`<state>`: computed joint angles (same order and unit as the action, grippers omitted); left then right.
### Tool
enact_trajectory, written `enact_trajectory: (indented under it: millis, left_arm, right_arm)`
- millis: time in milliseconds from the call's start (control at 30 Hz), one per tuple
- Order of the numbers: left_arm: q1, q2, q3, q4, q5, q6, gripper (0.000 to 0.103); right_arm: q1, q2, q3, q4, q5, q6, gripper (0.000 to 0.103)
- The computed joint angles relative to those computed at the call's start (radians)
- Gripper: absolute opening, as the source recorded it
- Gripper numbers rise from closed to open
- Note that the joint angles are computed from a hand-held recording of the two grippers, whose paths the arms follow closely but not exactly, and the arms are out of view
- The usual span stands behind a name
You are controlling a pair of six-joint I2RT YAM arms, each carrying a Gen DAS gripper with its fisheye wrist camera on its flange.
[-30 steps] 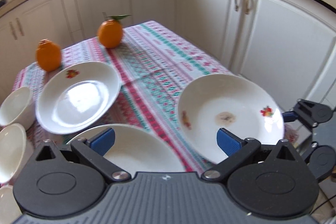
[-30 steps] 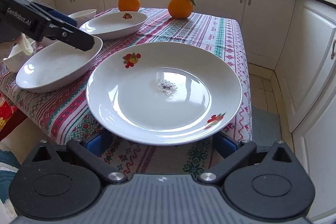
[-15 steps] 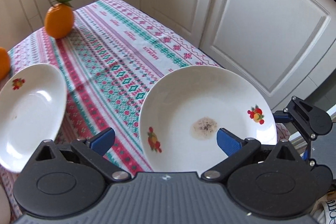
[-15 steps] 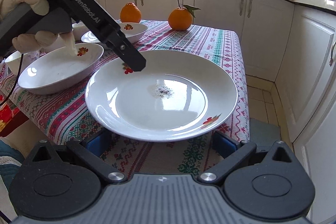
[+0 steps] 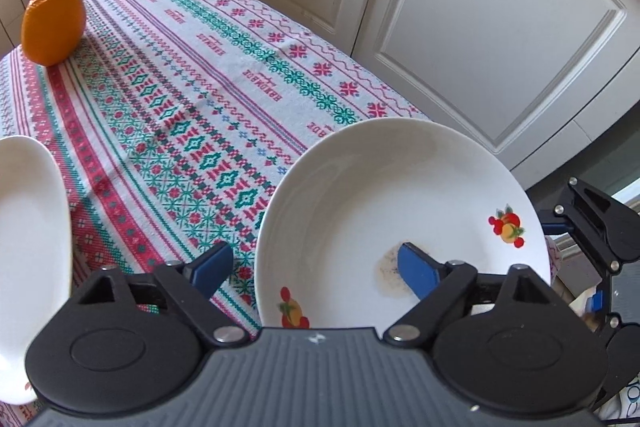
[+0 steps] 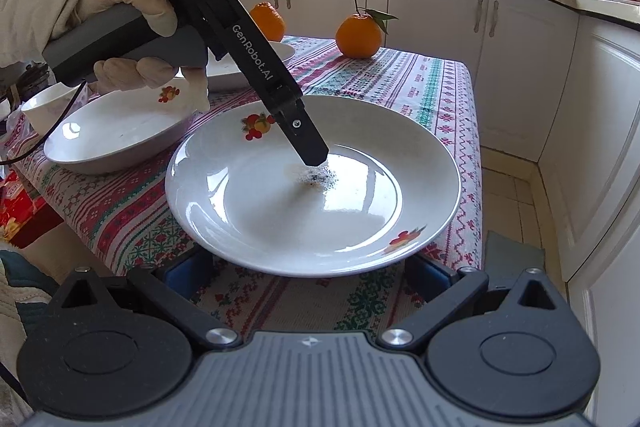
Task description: Organize plates and bowls
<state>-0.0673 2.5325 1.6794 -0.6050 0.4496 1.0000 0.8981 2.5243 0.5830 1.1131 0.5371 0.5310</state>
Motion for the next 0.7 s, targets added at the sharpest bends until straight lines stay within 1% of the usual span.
enact_trajectory:
  millis: [133,233,333,367,433,533,700]
  left_arm:
    - [-0.007,0.012,0.035,-0.039,0.006,0.014,0.079]
    - [-0.011,0.022,0.06,-0.072,0.005,0.024,0.078]
    - [-0.015,0.026,0.076,-0.093,0.004,0.041,0.069]
    - [-0.016,0.032,0.09,-0.109,0.004,0.047,0.068]
    - [-0.019,0.042,0.111,-0.132,0.003,0.054,0.067]
    - [-0.023,0.045,0.114,-0.131,-0.007,0.071,0.065]
    - [-0.025,0.058,0.14,-0.146,-0.009,0.073,0.061]
  right_arm:
    - [-0.009,0.001,-0.001,0.007,-0.013,-0.018,0.103]
    - [-0.006,-0.002,-0.004,0.007,-0.011,-0.026,0.102]
    - [-0.002,-0.014,-0.013,-0.001,-0.005,-0.026,0.099]
    - [-0.001,-0.017,-0.017,-0.001,-0.006,-0.027,0.097]
    - [0.007,-0.027,-0.026,-0.01,0.003,-0.028,0.095]
    - [0.019,-0.027,-0.032,-0.007,0.019,-0.03,0.094]
    - [0.007,-0.017,-0.037,0.022,0.0,-0.031,0.094]
